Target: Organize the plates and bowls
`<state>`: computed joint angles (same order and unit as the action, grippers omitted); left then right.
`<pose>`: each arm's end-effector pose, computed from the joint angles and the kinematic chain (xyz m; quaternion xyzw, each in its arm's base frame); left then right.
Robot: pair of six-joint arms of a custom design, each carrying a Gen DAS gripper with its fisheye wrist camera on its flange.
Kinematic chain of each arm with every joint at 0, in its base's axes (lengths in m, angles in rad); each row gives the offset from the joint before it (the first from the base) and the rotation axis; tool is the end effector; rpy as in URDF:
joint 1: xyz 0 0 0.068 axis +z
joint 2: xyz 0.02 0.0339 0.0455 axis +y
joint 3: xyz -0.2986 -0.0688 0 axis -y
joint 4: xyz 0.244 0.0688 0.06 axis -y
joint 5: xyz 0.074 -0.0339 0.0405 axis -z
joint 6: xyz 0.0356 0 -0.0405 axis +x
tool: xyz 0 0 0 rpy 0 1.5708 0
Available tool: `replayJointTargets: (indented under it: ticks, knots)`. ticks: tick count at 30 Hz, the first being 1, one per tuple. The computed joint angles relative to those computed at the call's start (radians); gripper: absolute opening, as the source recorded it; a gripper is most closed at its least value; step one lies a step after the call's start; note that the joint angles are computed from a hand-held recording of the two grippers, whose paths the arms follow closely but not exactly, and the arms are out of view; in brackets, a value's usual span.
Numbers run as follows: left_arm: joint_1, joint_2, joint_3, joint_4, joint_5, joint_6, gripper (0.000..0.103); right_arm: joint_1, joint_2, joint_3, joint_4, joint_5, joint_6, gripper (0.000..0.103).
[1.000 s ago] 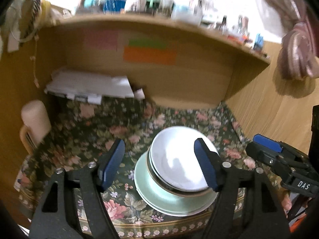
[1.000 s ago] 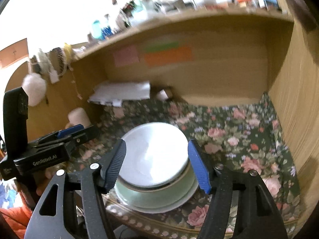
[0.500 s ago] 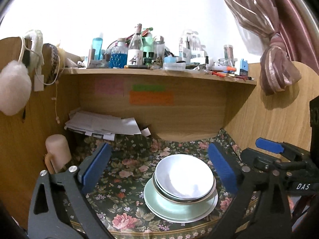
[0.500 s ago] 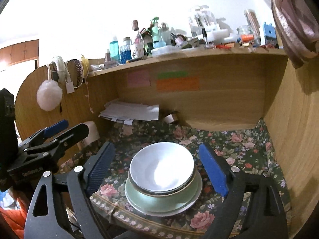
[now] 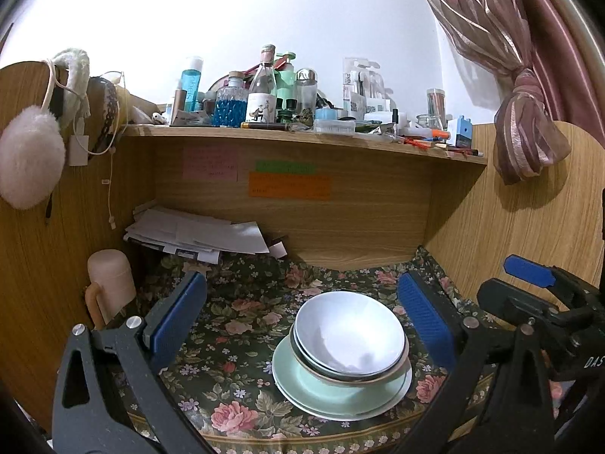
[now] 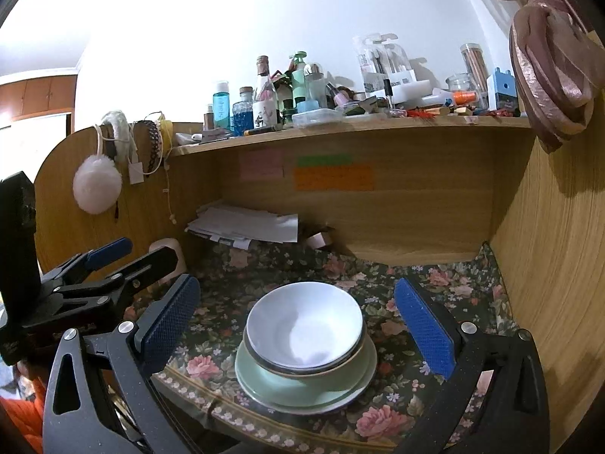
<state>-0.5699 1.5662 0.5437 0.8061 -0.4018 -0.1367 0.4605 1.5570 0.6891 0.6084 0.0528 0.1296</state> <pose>0.2612 -0.1508 0.2122 0.0420 0.7727 -0.0665 0.6299 0.2922 0.1429 0.2366 -0.1146 0.7842 0.1572 0.5892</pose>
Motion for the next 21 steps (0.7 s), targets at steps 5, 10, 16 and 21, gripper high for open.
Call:
replayJointTargets:
  ticks: [5,10,16,21]
  knots:
    - [0.007,0.008,0.005,0.0,0.013,-0.002,0.103,0.006,0.003,-0.002,0.011,0.011,0.001,0.103]
    - [0.008,0.011,0.009,-0.002,0.015,-0.007,0.103,0.003,0.014,0.005,0.011,0.006,0.004,0.103]
    - [0.01,0.016,0.014,-0.004,0.019,-0.009,0.103,-0.013,0.017,0.006,0.015,-0.016,0.005,0.103]
    - [0.009,0.026,0.019,-0.003,0.016,-0.013,0.103,-0.015,0.019,0.009,0.016,-0.016,0.01,0.103]
